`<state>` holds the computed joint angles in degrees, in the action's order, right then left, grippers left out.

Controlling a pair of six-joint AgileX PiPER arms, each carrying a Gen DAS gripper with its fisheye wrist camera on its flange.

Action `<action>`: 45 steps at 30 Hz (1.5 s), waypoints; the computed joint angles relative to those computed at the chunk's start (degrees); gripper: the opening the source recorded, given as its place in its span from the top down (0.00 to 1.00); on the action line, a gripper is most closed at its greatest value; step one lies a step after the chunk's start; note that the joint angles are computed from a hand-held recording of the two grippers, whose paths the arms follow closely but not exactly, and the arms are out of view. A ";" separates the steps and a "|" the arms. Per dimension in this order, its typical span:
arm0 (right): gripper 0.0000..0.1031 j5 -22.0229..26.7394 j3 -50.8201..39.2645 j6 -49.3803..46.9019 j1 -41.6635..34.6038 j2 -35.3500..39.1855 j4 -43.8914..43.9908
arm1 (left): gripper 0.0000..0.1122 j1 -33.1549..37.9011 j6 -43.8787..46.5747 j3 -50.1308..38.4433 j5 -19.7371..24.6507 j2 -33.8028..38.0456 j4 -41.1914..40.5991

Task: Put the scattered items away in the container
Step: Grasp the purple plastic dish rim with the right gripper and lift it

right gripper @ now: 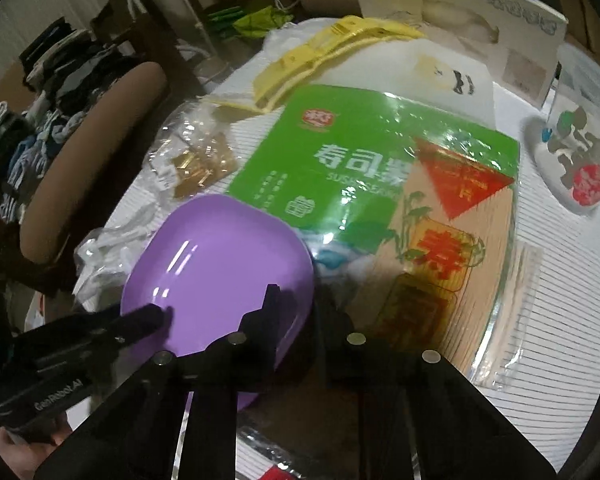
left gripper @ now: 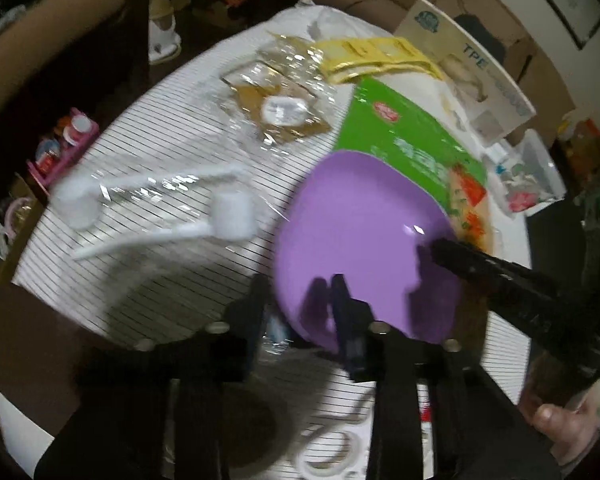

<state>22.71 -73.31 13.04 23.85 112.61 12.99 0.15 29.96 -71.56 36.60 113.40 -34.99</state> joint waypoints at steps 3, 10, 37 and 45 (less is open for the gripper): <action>0.85 -1.07 1.53 1.74 0.27 -1.89 -1.09 | 0.77 0.17 1.02 0.89 0.44 -1.60 -0.88; 0.85 -3.11 8.38 2.58 0.09 -11.80 0.22 | 0.78 2.61 8.89 4.60 4.09 -10.27 -7.52; 0.84 45.58 18.22 -62.66 -78.68 -40.45 24.36 | 0.74 -55.48 -37.69 -26.14 16.81 -5.65 26.12; 0.84 39.55 19.11 -68.94 -77.78 -28.09 23.59 | 0.74 -58.29 -40.73 -39.05 24.78 6.23 32.37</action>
<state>62.26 -54.20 -55.90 -53.93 84.52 36.58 -58.13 -10.77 -110.61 61.38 119.63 -2.62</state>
